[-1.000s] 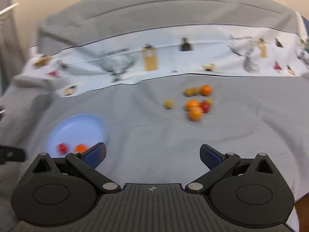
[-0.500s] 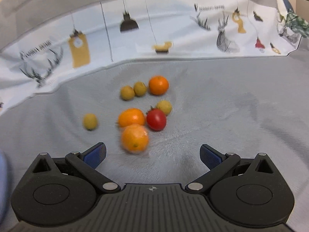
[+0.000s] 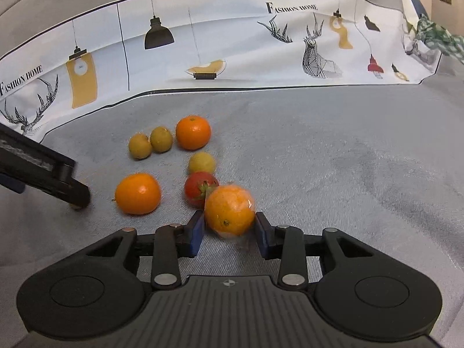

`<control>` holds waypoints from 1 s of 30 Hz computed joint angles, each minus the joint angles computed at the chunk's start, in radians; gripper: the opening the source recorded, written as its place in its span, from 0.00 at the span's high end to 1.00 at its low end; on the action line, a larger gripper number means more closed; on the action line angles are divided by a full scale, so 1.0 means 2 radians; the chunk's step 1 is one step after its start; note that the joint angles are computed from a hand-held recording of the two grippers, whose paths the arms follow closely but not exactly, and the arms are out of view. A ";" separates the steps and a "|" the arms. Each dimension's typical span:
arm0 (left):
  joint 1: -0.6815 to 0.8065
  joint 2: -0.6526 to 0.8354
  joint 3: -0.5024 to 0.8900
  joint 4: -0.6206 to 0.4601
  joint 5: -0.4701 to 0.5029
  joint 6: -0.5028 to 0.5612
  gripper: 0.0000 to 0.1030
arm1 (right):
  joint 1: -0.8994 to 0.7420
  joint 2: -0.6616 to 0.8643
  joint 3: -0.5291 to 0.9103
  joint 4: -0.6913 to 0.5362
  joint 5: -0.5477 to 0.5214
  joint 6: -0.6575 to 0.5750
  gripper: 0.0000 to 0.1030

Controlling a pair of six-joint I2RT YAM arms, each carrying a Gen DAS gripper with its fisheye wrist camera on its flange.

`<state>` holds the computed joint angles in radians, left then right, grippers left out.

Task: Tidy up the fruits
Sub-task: 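Grasp a yellow fruit with the left tool while the right tool grasps an orange, then carry the yellow fruit and orange over the blue plate with both tools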

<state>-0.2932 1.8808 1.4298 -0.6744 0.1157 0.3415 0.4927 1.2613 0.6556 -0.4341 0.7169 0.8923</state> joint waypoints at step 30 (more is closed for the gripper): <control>0.397 -0.311 -0.003 -0.318 0.117 0.193 0.75 | 0.324 0.005 0.206 -0.559 0.183 0.518 0.62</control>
<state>0.5002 1.2590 1.4245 -1.3100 0.3502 0.7267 1.1400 1.2707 1.0682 -1.5518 1.0837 1.9291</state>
